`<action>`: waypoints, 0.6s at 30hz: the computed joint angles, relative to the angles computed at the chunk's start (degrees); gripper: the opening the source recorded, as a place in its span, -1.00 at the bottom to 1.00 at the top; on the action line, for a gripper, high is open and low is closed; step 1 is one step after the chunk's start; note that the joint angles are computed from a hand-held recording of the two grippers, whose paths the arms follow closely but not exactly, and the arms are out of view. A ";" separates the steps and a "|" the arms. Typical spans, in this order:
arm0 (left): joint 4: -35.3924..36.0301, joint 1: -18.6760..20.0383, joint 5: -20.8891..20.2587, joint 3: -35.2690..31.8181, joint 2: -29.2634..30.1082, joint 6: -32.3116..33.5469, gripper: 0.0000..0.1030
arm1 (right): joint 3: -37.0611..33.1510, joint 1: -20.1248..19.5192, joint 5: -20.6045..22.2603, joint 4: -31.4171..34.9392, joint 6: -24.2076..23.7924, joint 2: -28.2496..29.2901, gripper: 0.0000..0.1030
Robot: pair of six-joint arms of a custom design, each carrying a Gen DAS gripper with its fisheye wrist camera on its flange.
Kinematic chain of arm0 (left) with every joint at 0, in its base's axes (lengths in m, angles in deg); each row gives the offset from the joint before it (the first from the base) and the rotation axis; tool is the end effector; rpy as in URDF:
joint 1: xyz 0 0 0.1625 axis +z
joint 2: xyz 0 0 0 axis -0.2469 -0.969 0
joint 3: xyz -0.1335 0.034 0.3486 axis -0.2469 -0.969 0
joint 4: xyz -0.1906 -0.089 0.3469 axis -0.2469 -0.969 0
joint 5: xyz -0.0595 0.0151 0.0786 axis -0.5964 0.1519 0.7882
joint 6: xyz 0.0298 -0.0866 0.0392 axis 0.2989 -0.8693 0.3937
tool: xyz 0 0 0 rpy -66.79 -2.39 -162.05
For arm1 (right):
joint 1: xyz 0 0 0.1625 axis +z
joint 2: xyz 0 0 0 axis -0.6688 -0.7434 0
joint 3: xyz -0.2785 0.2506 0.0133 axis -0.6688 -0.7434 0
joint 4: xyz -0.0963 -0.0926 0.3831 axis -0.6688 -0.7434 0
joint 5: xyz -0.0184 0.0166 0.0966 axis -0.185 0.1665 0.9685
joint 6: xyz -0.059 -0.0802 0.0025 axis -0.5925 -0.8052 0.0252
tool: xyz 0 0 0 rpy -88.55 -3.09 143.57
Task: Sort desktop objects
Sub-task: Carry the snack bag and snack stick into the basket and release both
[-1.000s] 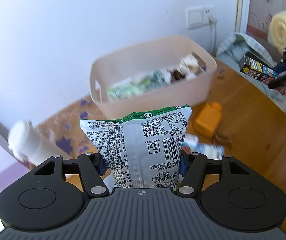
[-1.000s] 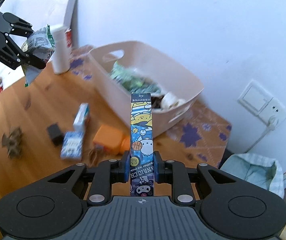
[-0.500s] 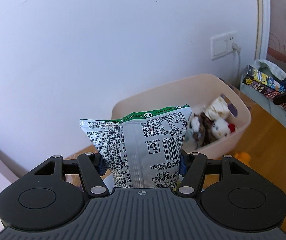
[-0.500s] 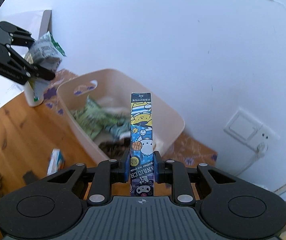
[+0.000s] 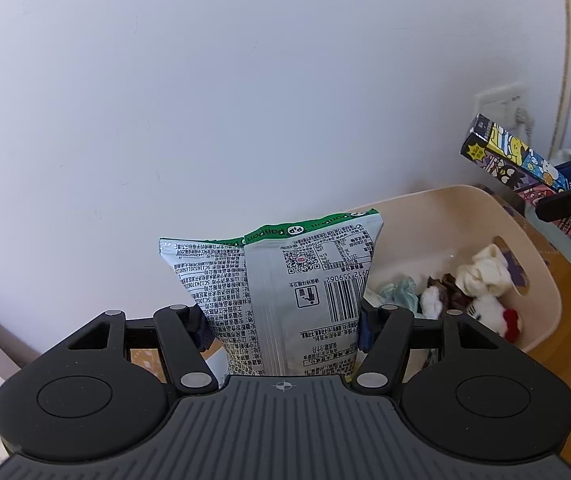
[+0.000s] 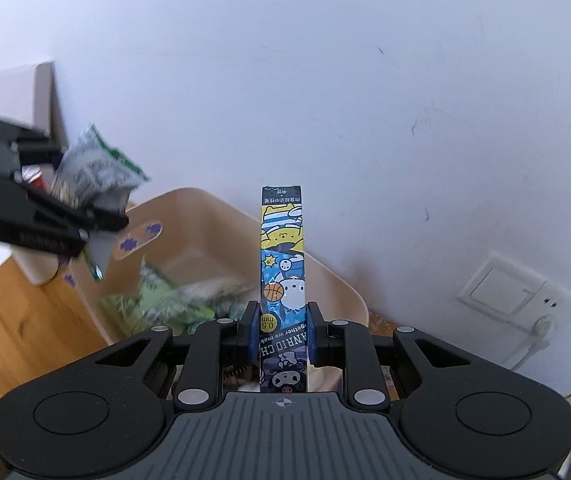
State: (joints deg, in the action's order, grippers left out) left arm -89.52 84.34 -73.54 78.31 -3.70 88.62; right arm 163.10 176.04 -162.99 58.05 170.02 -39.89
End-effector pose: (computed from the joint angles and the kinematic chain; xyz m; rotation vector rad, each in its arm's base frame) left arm 0.0044 -0.6214 0.5245 0.5793 1.7777 -0.8271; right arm 0.3984 -0.3521 0.1095 -0.3487 -1.5056 0.9861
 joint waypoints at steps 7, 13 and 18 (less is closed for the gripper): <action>8.32 2.18 2.22 -6.93 5.55 -11.67 0.24 | 6.36 -4.50 -3.34 -9.35 -1.19 -4.25 -0.59; 11.64 3.37 3.87 -8.82 8.55 -15.22 0.24 | 11.02 -7.91 -3.91 -18.80 -10.65 -6.37 -0.59; 15.24 4.02 4.20 -8.94 9.26 -18.80 0.24 | 13.41 -9.45 -2.97 -22.92 -14.78 -7.56 -0.58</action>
State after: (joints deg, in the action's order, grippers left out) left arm -74.27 88.36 -69.34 69.37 5.56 69.81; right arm 176.51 166.59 -165.96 35.13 155.24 -47.45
